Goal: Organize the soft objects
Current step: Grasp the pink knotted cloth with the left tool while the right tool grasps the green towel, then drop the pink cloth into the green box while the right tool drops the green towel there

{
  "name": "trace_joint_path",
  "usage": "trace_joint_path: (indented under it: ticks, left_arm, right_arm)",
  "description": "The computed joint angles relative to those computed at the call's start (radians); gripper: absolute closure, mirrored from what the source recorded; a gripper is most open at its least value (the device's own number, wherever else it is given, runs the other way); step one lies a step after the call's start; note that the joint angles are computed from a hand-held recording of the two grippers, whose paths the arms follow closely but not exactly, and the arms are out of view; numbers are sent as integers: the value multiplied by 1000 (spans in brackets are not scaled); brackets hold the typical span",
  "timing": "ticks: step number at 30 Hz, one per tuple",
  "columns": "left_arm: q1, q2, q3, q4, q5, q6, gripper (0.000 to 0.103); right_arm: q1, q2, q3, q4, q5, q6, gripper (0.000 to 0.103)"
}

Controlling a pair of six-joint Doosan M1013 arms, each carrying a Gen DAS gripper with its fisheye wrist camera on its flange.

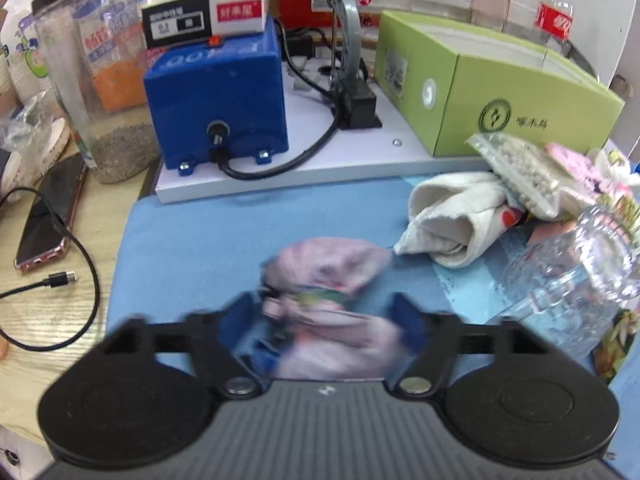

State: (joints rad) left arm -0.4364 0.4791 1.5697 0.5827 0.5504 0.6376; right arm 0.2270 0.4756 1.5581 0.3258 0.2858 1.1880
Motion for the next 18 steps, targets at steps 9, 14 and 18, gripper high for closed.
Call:
trace_joint_path:
  ticks: [9,14,18]
  left_arm:
    - [6,-95,48,-13,-98,-67,57]
    - [13,-76,-63,-15,-138,-2,57]
    - [16,0,-213,-80,-112,111,57]
  right_arm:
    - [-37,-84,61,402,-35,-281,94]
    - [-17,-73,-39,634,-30,-568,93]
    - [13,13,-215,524,22,-514,93]
